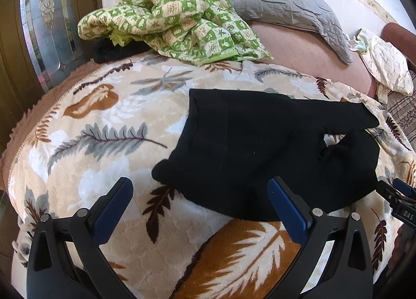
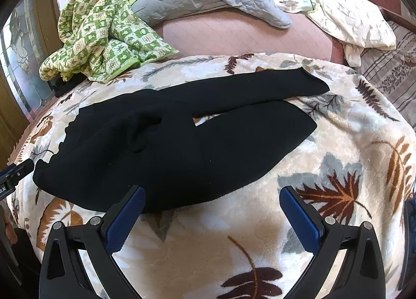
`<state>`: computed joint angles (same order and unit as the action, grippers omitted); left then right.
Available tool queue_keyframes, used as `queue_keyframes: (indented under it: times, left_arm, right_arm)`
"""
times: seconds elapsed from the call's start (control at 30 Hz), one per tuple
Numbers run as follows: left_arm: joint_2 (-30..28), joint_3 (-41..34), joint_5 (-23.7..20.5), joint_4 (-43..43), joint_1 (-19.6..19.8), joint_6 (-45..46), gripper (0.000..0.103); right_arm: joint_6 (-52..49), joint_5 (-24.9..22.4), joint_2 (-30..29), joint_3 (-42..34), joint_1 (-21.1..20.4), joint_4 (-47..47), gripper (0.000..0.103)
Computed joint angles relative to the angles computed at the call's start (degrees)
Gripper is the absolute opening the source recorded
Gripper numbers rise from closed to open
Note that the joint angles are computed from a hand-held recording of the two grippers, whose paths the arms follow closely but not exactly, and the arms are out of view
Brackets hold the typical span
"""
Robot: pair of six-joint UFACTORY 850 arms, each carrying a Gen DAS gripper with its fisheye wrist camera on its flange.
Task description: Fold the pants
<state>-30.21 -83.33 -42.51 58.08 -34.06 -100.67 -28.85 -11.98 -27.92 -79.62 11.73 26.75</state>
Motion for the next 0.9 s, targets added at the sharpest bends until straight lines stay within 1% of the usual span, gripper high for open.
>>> queue_keyframes:
  times: [0.1, 0.23, 0.33, 0.4, 0.5, 0.53, 0.6, 0.63, 0.7, 0.73, 0.77, 0.8, 0.83, 0.87, 0.9]
  left_arm:
    - [1.57, 3.19, 3.86, -0.8, 0.94, -2.78, 0.103]
    - [2.61, 6.41, 8.71, -1.26, 2.51, -9.16, 0.103]
    - [2.59, 7.27, 11.96, 1.31, 3.23, -14.24, 0.103]
    - [2.2, 7.02, 13.1, 2.52, 3.52, -15.93, 0.103]
    - [0.68, 5.52, 14.79, 2.84, 4.16, -15.86, 0.103]
    - [-0.06, 4.77, 15.69, 1.54, 4.5, -14.74, 0.103]
    - [-0.64, 4.43, 17.6, 1.05, 5.1, -14.92, 0.103]
    - [-1.15, 3.92, 17.38, 1.47, 5.13, -15.51, 0.103]
    - [-1.72, 3.32, 17.15, 3.06, 5.17, -16.06, 0.103]
    - [-2.14, 2.74, 17.51, 2.3, 5.37, -14.88, 0.103]
    - [-2.46, 2.31, 17.26, 2.01, 5.45, -14.44, 0.097]
    - [-2.74, 1.87, 16.73, 2.15, 5.41, -14.37, 0.091]
    - [-3.04, 1.41, 16.46, 1.35, 5.48, -13.14, 0.07]
    - [-3.31, 0.98, 16.2, 0.18, 5.58, -11.72, 0.045]
    - [-3.66, 0.53, 15.63, -1.26, 5.71, -10.34, 0.033]
  right_arm:
    - [1.54, -0.4, -0.53, -0.5, -0.56, -1.27, 0.103]
    - [3.45, -0.7, -1.69, -1.49, -1.75, -2.08, 0.103]
    - [0.4, -1.09, -2.68, -2.18, -2.92, 2.82, 0.103]
    - [-2.89, -2.15, -3.84, -3.34, -3.87, 7.79, 0.103]
    - [-1.11, -3.19, -5.74, -5.63, -4.83, 8.15, 0.102]
    - [-1.71, -3.74, -6.45, -6.5, -5.16, 9.48, 0.102]
    - [-5.13, -5.82, -8.15, -8.53, -6.1, 15.21, 0.102]
    - [-6.52, -7.46, -9.29, -9.92, -6.65, 18.3, 0.102]
    - [-8.75, -9.07, -11.15, -11.95, -7.37, 23.15, 0.1]
    - [-9.49, -9.23, -12.04, -12.88, -7.58, 24.98, 0.099]
    - [-10.02, -8.78, -12.62, -13.53, -7.59, 26.0, 0.097]
    - [-9.92, -8.21, -13.32, -14.48, -7.49, 26.23, 0.093]
    - [-8.28, -7.82, -14.08, -15.68, -7.31, 24.77, 0.09]
    - [-7.36, -7.44, -14.6, -16.49, -7.16, 23.89, 0.083]
    - [-6.28, -6.67, -15.12, -17.28, -6.95, 22.73, 0.069]
